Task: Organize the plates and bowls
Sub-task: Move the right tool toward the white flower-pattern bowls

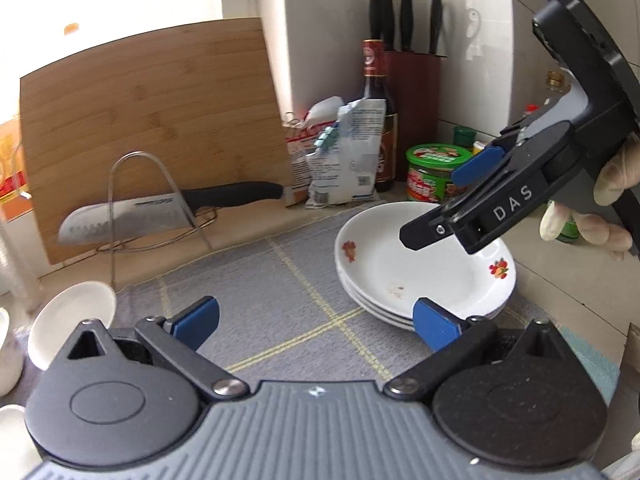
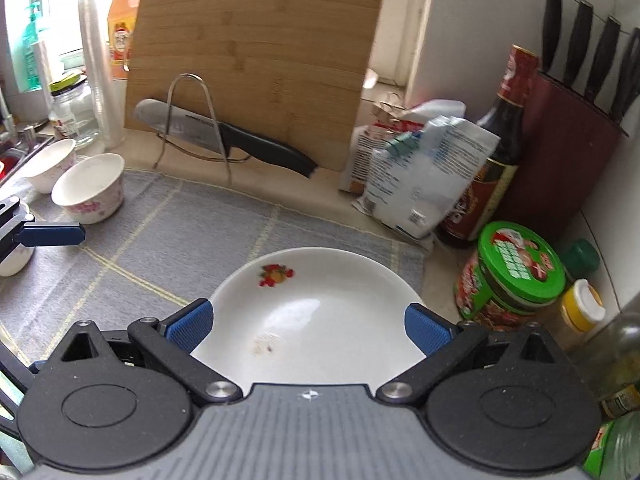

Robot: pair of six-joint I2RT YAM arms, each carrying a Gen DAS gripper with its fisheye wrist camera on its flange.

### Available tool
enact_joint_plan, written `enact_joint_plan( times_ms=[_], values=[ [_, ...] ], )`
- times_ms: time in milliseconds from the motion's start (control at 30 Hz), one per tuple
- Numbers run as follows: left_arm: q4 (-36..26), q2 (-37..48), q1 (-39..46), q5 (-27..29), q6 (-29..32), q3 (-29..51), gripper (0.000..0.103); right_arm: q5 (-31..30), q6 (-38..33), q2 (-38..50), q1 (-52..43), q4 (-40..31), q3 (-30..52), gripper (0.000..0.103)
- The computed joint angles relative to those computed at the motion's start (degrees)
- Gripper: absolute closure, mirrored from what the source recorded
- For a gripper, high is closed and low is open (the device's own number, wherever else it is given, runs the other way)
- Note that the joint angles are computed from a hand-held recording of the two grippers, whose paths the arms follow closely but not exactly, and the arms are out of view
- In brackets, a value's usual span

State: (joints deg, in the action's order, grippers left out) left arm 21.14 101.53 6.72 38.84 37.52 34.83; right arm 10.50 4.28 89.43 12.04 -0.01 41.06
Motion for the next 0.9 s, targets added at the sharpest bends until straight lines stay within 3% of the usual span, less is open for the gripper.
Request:
enact_joint_plan(
  times_ms=[200, 333, 500, 700, 900],
  values=[
    [-2.8, -2.8, 10.0, 1.6, 3.0, -2.0, 0.001, 1.6, 2.9, 6.2, 9.2, 3.9, 2.6, 0.0],
    [-11.3, -0.7, 17.5, 4.9, 8.5, 3.5, 0.001, 4.4, 6.8, 10.5, 15.6, 3.3, 6.0, 0.0],
    [-27.3, 5.8, 27.1, 10.7, 24.8, 15.7, 0.001, 8.4, 15.6, 17.9, 23.6, -0.3, 13.6, 0.0],
    [-44.5, 16.8, 35.5, 13.3, 41.5, 32.5, 0.001, 14.3, 27.8, 27.6, 31.6, -9.1, 27.1, 0.0],
    [-52.6, 26.6, 38.0, 13.1, 45.8, 46.3, 0.001, 17.0, 31.3, 33.4, 36.2, -14.9, 37.1, 0.0]
  ],
)
